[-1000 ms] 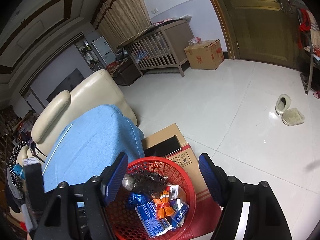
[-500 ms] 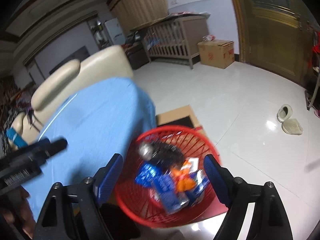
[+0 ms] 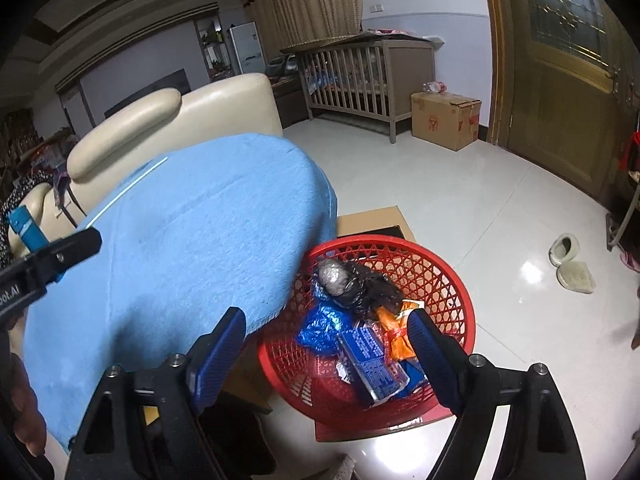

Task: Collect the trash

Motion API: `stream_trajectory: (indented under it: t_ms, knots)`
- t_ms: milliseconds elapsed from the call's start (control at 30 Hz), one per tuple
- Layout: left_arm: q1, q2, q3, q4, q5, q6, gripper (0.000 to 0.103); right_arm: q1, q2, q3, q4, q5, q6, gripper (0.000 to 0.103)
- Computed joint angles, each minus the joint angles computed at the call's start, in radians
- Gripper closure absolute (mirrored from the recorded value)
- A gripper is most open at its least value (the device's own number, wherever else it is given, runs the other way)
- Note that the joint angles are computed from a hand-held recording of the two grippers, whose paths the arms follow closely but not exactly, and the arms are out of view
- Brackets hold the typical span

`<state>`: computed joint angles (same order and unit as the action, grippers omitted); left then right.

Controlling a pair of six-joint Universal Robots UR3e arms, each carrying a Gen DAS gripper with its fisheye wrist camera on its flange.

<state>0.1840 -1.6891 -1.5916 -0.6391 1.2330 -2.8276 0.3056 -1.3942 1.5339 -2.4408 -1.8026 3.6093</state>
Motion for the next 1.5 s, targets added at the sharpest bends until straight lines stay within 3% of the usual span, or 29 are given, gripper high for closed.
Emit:
stream_trajectory:
  t_ms: [200,333,500,800,1500]
  knots:
    - [0.017,0.02,-0.03,0.003,-0.022,0.012,0.022,0.015,0.021,-0.022,0.025,-0.008,0.001,0.018]
    - [-0.012,0.022,-0.047,0.059,0.042,0.018,0.022,0.007,0.002,0.008,0.006,-0.003,0.002,0.018]
    - [-0.019,0.031,-0.063,0.073,0.036,0.032,0.022,-0.009,-0.02,0.049,-0.015,0.0,0.015,0.018]
    - [-0.011,0.057,-0.079,0.013,-0.023,0.058,0.022,-0.021,-0.037,0.075,-0.031,-0.006,0.023,0.018]
    - [-0.072,0.069,-0.095,0.013,0.019,0.102,0.022,-0.032,-0.053,0.089,-0.022,-0.035,0.036,0.018]
